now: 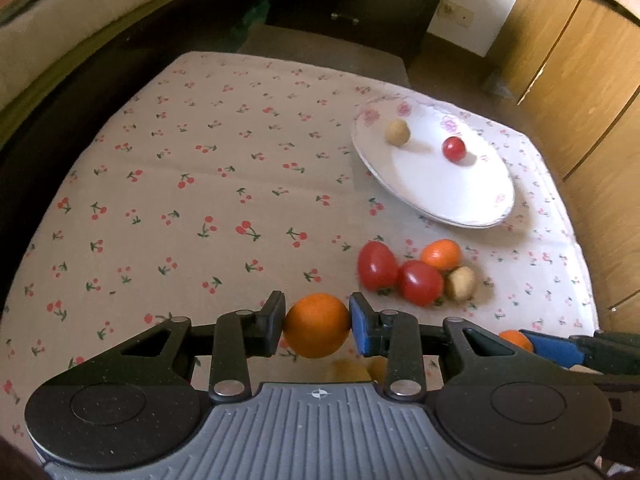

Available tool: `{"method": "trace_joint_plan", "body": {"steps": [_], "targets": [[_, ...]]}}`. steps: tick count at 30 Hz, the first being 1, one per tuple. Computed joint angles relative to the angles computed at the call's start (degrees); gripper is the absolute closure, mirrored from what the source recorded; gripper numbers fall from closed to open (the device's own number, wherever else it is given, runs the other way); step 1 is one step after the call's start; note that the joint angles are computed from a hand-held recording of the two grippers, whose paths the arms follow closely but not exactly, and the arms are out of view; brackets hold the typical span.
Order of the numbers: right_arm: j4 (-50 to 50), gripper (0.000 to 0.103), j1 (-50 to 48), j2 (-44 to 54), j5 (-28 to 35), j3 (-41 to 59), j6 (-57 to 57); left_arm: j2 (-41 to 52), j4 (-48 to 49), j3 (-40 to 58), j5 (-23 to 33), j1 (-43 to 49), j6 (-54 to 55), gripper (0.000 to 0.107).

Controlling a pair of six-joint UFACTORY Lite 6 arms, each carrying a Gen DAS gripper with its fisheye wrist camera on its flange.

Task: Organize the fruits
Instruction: 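Carry both tangerines to the white bowl and open both tools to drop them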

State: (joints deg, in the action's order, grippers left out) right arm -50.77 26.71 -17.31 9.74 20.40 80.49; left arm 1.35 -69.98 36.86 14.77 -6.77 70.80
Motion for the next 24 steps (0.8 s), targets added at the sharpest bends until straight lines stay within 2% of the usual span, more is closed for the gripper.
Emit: {"method": "trace_joint_plan", "body": {"steps": [5, 8, 15, 24], "targets": [[7.4, 0.069, 0.41, -4.43, 4.29, -0.35, -6.87, -4.36, 9.67, -1.94, -0.75, -2.01, -10.32, 0.064], [6.27, 0.069, -1.26, -3.83, 4.43, 0.13, -6.72, -4.76, 7.96, -2.0, -0.62, -4.08, -8.63, 0.064], [1.39, 0.069, -7.53, 4.49, 0.19, 4.59, -5.59, 0.27, 1.51, 3.46, 1.2, -4.69, -4.32, 0.064], [3.74, 0.069, -13.44, 11.2, -2.23, 12.99, -13.49, 8.29, 0.59, 12.67, 0.02, -7.53, -6.47, 0.064]]}}
